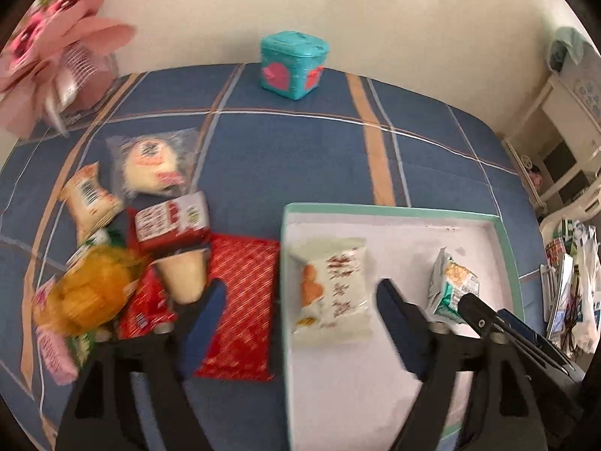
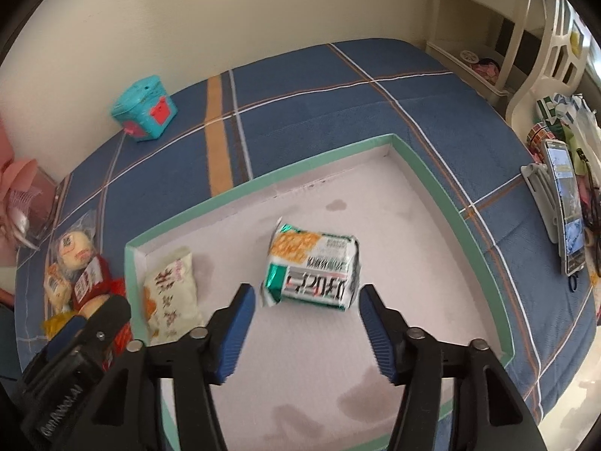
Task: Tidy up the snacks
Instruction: 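Open both tools to drop the packs into the tray, then withdraw both open tools from the tray back toward the snack pile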
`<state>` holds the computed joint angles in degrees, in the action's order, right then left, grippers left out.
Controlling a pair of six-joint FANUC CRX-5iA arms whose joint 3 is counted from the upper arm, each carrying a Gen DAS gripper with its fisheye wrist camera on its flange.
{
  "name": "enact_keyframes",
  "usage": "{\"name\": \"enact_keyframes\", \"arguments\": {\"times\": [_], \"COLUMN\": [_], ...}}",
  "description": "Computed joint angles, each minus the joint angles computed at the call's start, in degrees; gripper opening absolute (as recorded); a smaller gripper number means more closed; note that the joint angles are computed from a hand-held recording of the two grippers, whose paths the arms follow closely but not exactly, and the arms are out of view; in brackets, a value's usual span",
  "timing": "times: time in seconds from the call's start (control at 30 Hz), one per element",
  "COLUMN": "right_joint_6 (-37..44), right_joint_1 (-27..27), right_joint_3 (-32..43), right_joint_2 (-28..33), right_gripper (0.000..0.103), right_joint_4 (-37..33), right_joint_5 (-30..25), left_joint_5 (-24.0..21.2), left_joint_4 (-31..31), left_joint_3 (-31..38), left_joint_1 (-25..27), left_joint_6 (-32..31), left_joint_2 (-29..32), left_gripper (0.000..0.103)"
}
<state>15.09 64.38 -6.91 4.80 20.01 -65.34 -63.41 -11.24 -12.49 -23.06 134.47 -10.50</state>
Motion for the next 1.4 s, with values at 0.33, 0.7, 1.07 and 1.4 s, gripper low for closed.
{"name": "enact_keyframes", "arguments": {"times": [0.33, 0.7, 1.07, 1.4], "right_joint_6": [2.17, 0.37, -0.79, -1.11], "right_joint_1": [4.11, 8.41, 10.94, 11.84], "right_joint_3": [-0.46, -1.75, -3.35, -3.05], "right_joint_2": [-0.87, -1.98, -3.25, -2.15], "right_gripper": [0.074, 0.089, 0.089, 0.103], "right_joint_4": [-1.47, -0.85, -0.44, 0.68], "right_joint_5": [-0.87, -0.95, 0.15, 0.09], "left_joint_5": [-9.35, -12.86, -17.00, -16.99], "left_joint_4": [-8.03, -10.58, -15.31, -11.42], "left_joint_3": [-1.35, -4.99, -4.32, -7.30], "left_joint_1": [-2.96, -4.91, -10.21, -6.00], "left_joint_6": [7.26, 12.66, 16.07, 14.90], "left_joint_2": [-5.94, -11.67, -12.51, -15.06], "left_gripper": [0.093, 0.096, 0.103, 0.103]}}
